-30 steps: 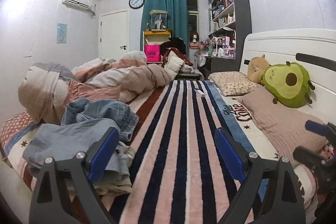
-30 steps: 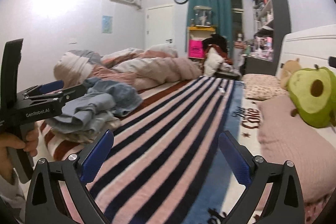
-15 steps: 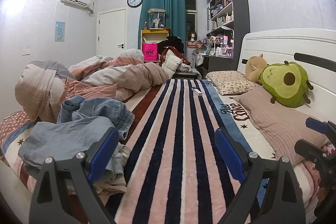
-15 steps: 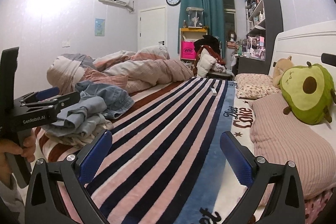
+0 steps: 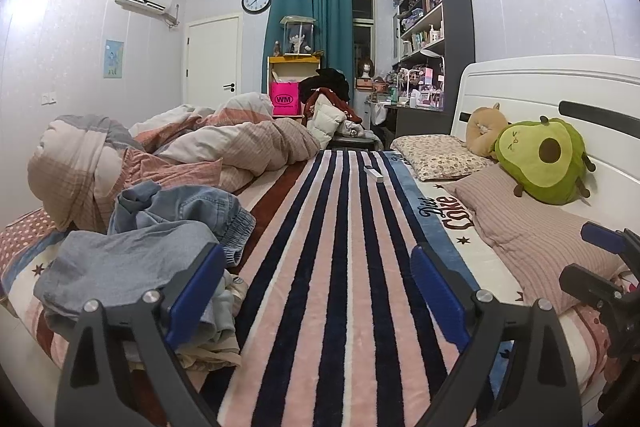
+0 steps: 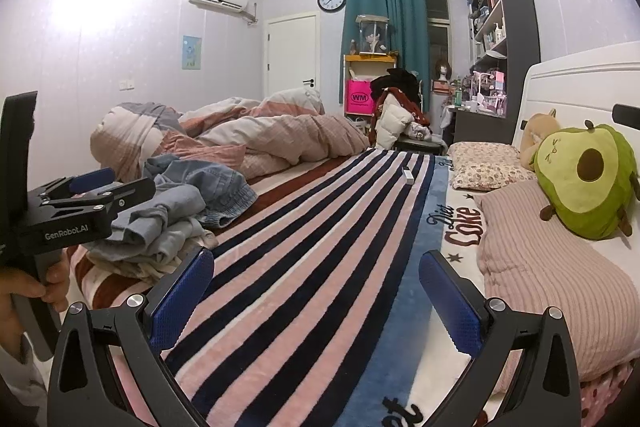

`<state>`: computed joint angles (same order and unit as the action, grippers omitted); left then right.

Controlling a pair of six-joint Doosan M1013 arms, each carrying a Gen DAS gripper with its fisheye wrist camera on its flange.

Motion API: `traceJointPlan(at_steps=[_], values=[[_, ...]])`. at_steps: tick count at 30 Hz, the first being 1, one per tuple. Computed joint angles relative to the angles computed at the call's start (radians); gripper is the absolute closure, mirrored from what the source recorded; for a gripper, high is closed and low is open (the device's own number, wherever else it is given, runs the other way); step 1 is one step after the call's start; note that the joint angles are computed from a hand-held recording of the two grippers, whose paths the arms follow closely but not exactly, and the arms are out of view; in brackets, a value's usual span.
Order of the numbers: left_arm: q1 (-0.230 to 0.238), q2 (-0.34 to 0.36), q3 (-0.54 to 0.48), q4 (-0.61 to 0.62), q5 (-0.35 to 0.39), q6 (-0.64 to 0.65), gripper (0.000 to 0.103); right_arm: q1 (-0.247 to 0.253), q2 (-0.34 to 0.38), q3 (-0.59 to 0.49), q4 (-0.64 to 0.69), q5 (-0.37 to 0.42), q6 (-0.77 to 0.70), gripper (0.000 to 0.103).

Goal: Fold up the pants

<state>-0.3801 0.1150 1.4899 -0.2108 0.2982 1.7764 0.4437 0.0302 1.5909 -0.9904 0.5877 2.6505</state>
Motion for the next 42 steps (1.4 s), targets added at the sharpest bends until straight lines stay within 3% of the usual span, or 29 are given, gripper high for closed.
traceJointPlan(at_steps=[14, 42], values=[[-0.001, -0.002, 0.002, -0.004, -0.003, 0.004, 0.004, -0.002, -0.002, 0.002, 0.003, -0.006, -0.002, 0.001], [-0.001, -0.002, 0.002, -0.007, -0.006, 0.005, 0.004, -0.004, -0.003, 0.002, 0.004, -0.007, 0.0, 0.001]])
